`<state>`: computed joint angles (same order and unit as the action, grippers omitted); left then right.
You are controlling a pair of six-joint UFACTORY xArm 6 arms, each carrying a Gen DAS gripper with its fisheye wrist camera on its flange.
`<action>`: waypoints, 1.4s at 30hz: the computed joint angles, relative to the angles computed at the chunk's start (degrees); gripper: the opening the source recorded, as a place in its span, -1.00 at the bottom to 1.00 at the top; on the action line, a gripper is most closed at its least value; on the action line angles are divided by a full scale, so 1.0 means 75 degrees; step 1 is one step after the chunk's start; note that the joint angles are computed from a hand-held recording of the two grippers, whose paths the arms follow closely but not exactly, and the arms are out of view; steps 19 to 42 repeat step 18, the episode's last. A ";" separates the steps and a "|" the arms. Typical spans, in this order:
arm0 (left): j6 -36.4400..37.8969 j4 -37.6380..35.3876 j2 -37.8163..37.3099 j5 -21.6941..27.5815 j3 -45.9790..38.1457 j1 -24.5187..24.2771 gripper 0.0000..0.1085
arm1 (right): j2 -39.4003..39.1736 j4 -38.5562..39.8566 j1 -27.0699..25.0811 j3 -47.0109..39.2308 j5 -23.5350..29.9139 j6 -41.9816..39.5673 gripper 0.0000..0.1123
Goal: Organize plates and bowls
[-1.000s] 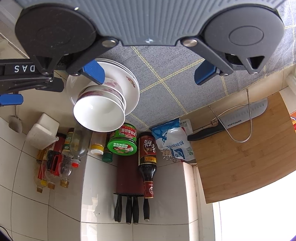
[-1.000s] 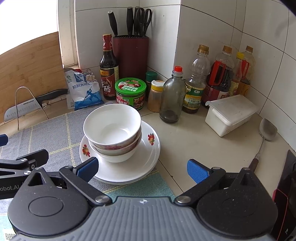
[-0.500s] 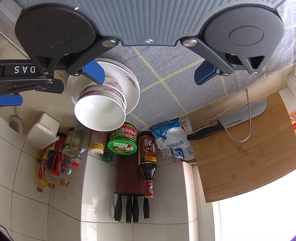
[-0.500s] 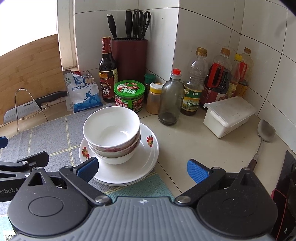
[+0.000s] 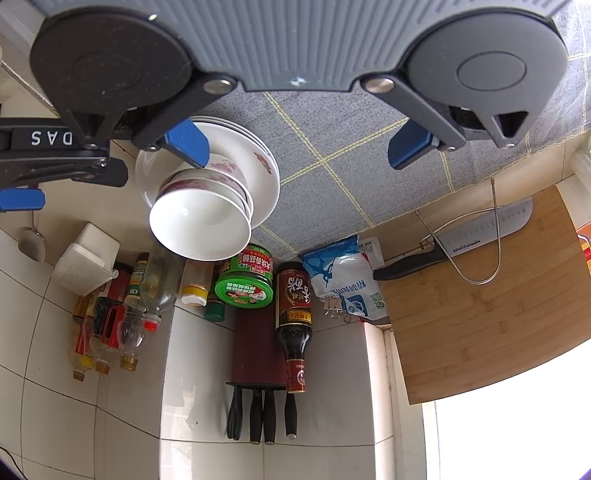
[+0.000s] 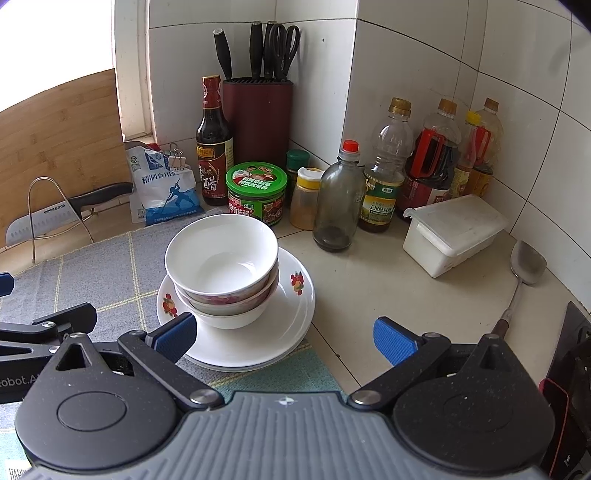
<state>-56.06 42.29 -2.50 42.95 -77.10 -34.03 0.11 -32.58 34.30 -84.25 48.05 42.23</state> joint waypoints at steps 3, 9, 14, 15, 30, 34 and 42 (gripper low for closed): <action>0.0001 -0.0012 0.0016 -0.0001 -0.0021 -0.0001 0.89 | 0.0011 -0.0001 -0.0005 -0.0021 0.0005 -0.0008 0.83; 0.0002 -0.0017 0.0012 -0.0009 -0.0016 0.0001 0.89 | 0.0009 -0.0009 -0.0015 -0.0016 -0.0012 -0.0017 0.83; 0.0004 -0.0028 0.0022 0.0005 -0.0034 -0.0004 0.89 | 0.0013 -0.0016 -0.0012 -0.0022 -0.0002 -0.0012 0.83; 0.0004 -0.0028 0.0022 0.0005 -0.0034 -0.0004 0.89 | 0.0016 -0.0013 -0.0021 -0.0032 0.0004 -0.0033 0.83; 0.0006 -0.0025 0.0018 -0.0003 -0.0026 -0.0003 0.89 | 0.0021 -0.0020 -0.0042 -0.0052 0.0012 -0.0068 0.83; 0.0006 -0.0025 0.0018 -0.0003 -0.0026 -0.0003 0.89 | 0.0021 -0.0020 -0.0042 -0.0052 0.0012 -0.0068 0.83; 0.0006 -0.0025 0.0018 -0.0003 -0.0026 -0.0003 0.89 | 0.0021 -0.0020 -0.0042 -0.0052 0.0012 -0.0068 0.83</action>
